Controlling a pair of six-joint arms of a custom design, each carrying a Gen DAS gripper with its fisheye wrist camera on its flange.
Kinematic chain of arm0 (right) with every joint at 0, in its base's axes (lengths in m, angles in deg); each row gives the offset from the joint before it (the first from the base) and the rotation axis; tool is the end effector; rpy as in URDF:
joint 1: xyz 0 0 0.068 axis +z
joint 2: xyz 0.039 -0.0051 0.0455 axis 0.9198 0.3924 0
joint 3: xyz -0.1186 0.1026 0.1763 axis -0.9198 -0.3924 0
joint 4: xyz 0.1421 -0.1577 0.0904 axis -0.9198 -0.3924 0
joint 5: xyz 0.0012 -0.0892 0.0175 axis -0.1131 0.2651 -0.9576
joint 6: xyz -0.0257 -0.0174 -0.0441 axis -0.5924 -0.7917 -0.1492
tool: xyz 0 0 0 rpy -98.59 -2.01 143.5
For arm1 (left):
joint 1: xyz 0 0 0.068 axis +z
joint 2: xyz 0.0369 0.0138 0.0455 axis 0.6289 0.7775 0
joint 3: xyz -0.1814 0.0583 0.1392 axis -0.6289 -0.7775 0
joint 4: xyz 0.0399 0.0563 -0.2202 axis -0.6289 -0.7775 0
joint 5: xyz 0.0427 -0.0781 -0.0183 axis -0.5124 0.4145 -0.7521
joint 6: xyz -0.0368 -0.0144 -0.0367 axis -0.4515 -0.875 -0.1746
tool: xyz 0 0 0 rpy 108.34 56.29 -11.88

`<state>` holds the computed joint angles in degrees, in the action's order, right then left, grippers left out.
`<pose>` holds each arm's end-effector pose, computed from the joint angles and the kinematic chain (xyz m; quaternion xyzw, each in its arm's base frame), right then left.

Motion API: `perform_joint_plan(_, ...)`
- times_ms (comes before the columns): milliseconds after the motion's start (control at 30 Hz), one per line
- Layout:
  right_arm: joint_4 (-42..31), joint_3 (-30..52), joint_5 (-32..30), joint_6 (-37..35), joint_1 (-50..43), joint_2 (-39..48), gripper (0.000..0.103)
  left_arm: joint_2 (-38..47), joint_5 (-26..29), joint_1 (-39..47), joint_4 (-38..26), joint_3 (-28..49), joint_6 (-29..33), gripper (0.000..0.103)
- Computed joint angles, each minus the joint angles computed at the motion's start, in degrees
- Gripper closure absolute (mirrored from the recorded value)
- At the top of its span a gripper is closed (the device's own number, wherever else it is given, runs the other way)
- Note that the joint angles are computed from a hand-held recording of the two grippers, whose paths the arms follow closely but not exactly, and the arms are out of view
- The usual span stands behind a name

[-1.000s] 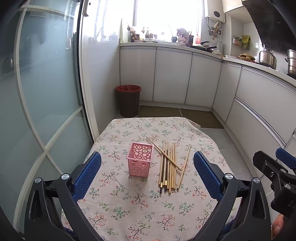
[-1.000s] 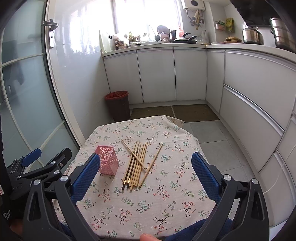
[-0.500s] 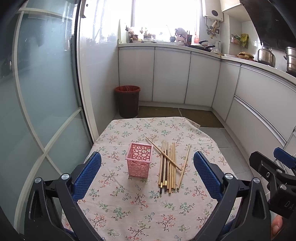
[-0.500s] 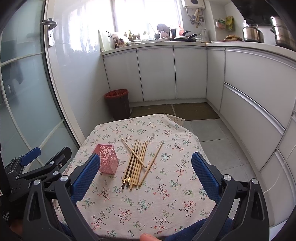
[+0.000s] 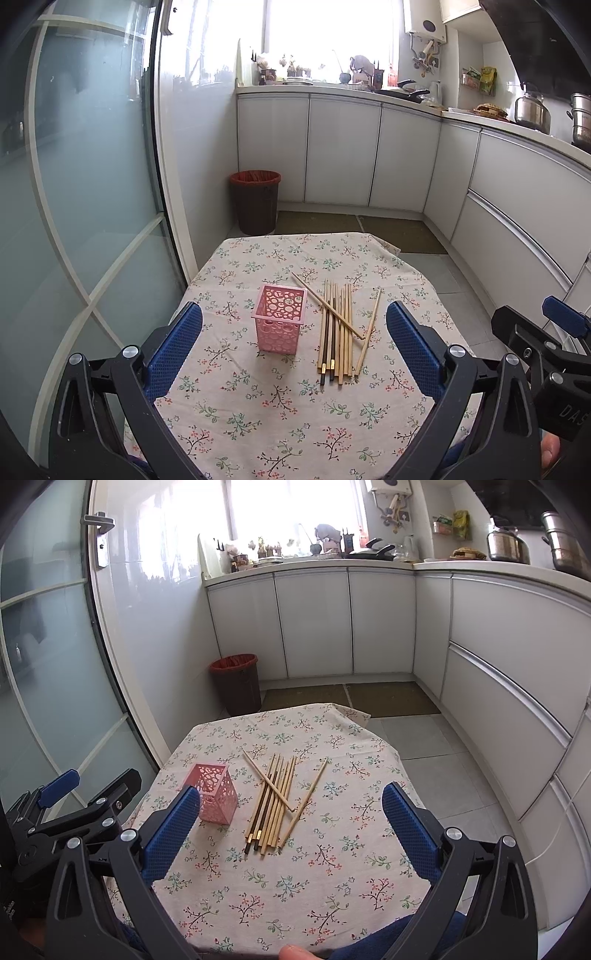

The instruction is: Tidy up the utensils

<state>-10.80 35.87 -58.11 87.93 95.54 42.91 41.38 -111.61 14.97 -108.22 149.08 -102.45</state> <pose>0.2964 0.1613 0.3415 -0.1380 0.8745 0.1500 0.4401 0.2520 -0.0885 0.3300 -0.1740 0.8577 0.0822 0.4767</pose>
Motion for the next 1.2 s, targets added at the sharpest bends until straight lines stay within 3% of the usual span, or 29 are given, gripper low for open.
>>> perform_joint_plan(1200,-0.8,1.4,-1.3,-0.4,-0.1,2.3,0.007,0.9,0.6,0.4,-0.2,0.0,-0.3,0.007)
